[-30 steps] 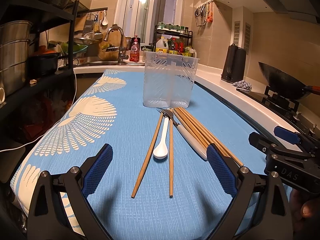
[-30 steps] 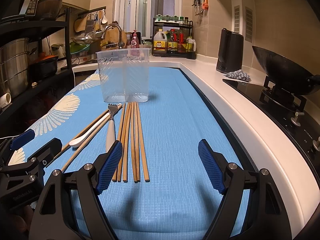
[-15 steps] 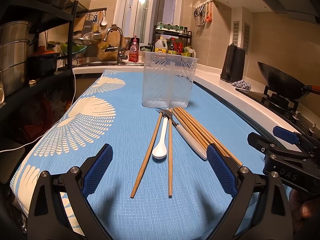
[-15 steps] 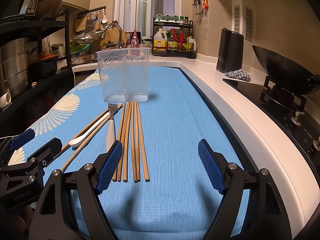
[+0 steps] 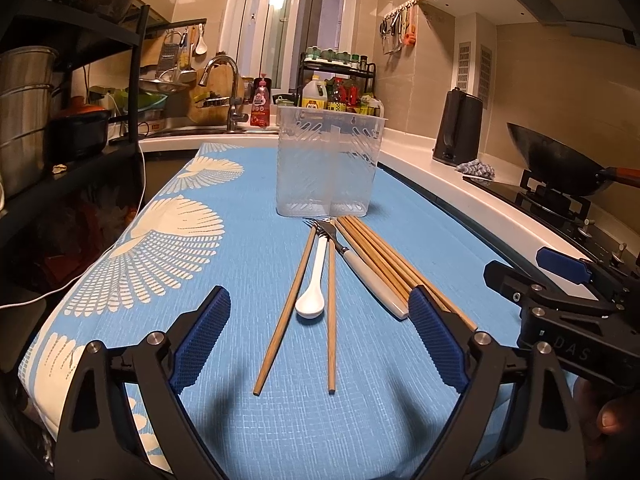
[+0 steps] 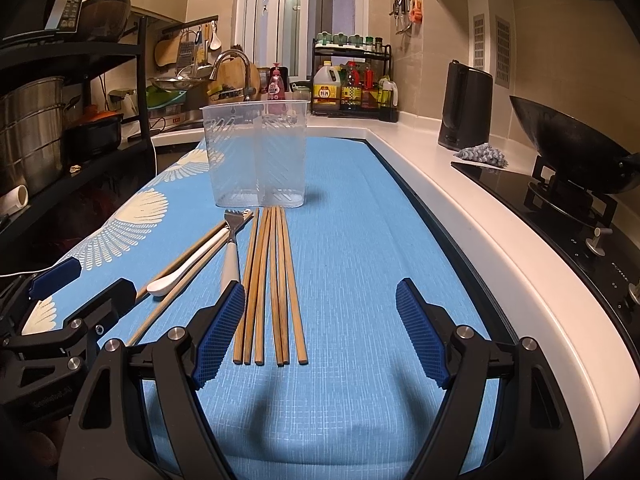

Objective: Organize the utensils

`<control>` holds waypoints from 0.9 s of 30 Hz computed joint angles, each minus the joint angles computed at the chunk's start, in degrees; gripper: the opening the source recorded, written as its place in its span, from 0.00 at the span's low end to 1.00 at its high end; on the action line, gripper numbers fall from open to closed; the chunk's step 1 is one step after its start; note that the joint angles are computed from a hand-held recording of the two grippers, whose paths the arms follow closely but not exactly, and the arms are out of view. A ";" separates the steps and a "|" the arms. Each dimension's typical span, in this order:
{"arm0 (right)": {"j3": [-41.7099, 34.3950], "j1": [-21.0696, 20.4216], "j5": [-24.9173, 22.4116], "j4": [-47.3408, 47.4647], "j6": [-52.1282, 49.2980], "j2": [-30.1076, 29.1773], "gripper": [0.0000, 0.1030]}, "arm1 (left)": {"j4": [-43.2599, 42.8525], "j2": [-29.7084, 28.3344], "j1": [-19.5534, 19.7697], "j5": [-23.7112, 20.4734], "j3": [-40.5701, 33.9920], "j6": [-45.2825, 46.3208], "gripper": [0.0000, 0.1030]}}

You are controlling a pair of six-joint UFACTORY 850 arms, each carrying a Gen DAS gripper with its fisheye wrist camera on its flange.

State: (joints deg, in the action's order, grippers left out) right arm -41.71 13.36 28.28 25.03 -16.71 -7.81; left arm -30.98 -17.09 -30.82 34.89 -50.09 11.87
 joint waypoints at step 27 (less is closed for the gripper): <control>-6.95 -4.96 -15.14 -33.29 29.72 -6.93 0.22 | 5.04 -1.07 3.62 -3.66 1.24 -4.96 0.30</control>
State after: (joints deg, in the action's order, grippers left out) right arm -48.67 8.40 13.14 -8.26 13.00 -14.75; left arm -25.94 -18.17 -27.20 31.23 -48.85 6.91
